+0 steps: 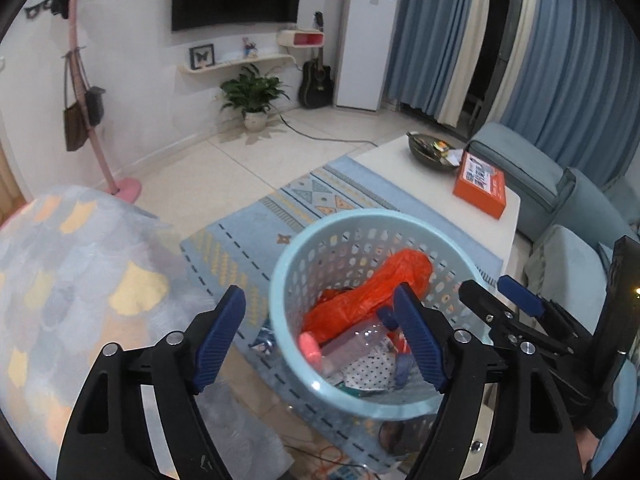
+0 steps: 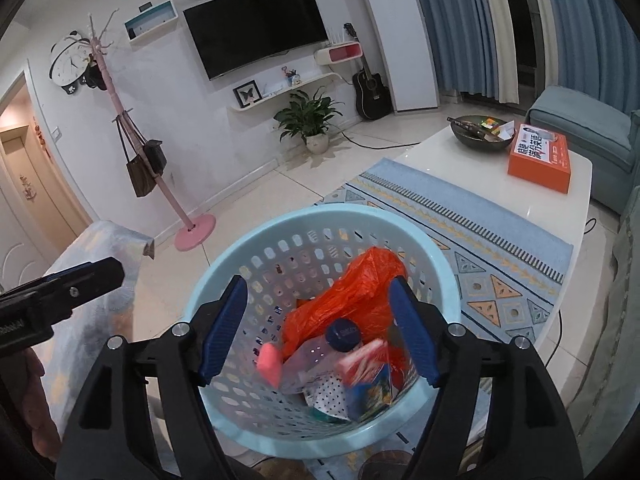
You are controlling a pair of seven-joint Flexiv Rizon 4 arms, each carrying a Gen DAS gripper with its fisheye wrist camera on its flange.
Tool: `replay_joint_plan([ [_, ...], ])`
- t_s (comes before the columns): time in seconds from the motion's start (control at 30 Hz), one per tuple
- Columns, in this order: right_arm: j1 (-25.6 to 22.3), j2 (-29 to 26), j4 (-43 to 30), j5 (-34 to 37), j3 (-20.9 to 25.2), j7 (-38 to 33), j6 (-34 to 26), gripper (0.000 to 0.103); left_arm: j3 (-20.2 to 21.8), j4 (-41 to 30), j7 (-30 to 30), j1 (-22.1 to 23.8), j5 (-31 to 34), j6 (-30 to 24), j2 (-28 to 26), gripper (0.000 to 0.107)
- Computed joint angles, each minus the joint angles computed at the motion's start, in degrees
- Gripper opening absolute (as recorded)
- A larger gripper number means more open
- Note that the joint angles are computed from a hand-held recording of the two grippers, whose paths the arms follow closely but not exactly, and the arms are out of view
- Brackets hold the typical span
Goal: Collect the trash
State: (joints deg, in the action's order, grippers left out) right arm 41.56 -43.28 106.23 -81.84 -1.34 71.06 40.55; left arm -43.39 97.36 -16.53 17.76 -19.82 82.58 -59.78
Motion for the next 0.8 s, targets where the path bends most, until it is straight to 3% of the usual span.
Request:
replay_joint_plan([
  [0.1,2.2,-0.1,-1.8,4.1,0.9,-3.8,-4.4,0.076,-2.9,3.3,0.8,3.3,1.9,5.1,0.0,0.08],
  [0.2,4.8,-1.0,-4.9,9.8,1.7,-8.0,-9.3,0.086,-7.3,7.2,1.7,8.6,7.3,14.4,-2.0,0.084],
  [0.27,6.2,-1.7,-6.8,12.6,1.8,-9.6,-10.9,0.093,-9.4,9.2,1.6,12.6,10.6,17.1,-3.0,0.084],
  [0.53,12.3,-6.4,-18.7,21.6,0.7,-16.1,-17.6,0.095,-16.2,14.1,-4.1,28.1,17.2,16.8,-6.2,0.089],
  [0.8,18.8,-15.6,-37.0,29.7,-2.3,-25.7,-31.2,0.095,-15.8,15.0,-7.1,34.3,25.0,17.5,-8.1,0.092],
])
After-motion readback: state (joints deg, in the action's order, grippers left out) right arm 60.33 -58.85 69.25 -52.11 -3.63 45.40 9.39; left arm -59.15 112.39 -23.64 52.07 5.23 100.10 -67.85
